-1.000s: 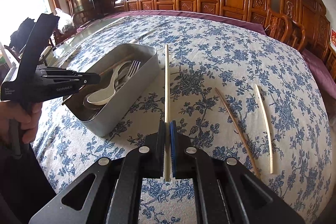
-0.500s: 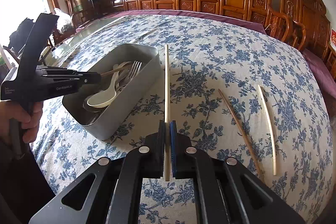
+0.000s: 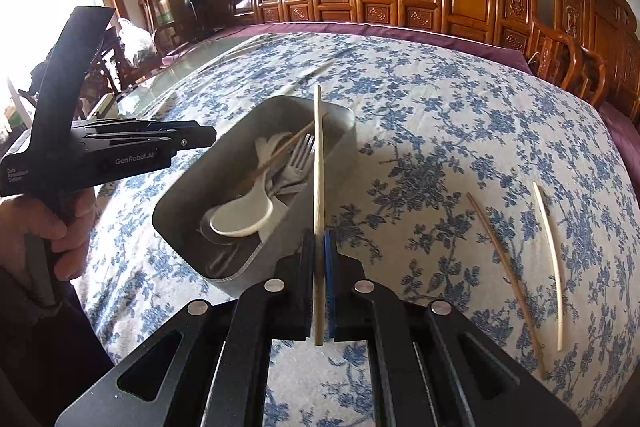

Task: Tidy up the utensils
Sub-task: 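Lower the dark chopstick into the tray and open the left tool, then lower the bamboo chopstick into the tray and open the right tool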

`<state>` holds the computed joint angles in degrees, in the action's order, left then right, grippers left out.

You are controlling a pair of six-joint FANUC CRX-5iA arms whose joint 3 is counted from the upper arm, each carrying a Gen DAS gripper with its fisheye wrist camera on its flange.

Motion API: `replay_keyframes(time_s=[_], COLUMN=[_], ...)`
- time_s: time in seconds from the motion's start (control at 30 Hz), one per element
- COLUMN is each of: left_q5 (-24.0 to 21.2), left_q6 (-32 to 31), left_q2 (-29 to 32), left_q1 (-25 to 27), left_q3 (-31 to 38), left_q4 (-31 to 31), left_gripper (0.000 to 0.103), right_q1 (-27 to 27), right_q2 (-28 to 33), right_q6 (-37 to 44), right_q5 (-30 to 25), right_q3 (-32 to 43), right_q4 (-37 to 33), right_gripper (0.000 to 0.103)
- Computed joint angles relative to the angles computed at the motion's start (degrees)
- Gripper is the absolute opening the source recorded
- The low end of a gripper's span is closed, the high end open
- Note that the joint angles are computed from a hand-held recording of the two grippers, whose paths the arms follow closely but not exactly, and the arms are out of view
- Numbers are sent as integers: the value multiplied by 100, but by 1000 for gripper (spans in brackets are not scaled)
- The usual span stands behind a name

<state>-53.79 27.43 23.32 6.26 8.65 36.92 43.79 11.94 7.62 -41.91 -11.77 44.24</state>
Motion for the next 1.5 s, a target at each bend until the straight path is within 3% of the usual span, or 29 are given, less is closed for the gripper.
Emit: replay_keyframes(time_s=[0.3, 0.53, 0.57, 0.8, 1.07, 1.5], left_q5=[80, 225, 248, 263, 298, 339], left_q6=[144, 215, 232, 295, 366, 333], left_q2=[105, 110, 113, 132, 130, 97], left_q1=[153, 203, 207, 230, 239, 224], left_q3=[173, 189, 193, 232, 232, 183], left_q4=[74, 183, 187, 204, 199, 186], left_gripper=[36, 71, 73, 78, 78, 78], right_q1=[-93, -130, -129, -134, -207, -203], right_q2=[430, 816, 868, 1092, 1106, 904], right_q6=[208, 296, 278, 297, 276, 253], right_q5=[263, 239, 217, 190, 535, 933], right_q3=[570, 1013, 1063, 1262, 1214, 939], right_q4=[-191, -387, -413, -659, -940, -705], right_gripper=[6, 6, 6, 6, 7, 10])
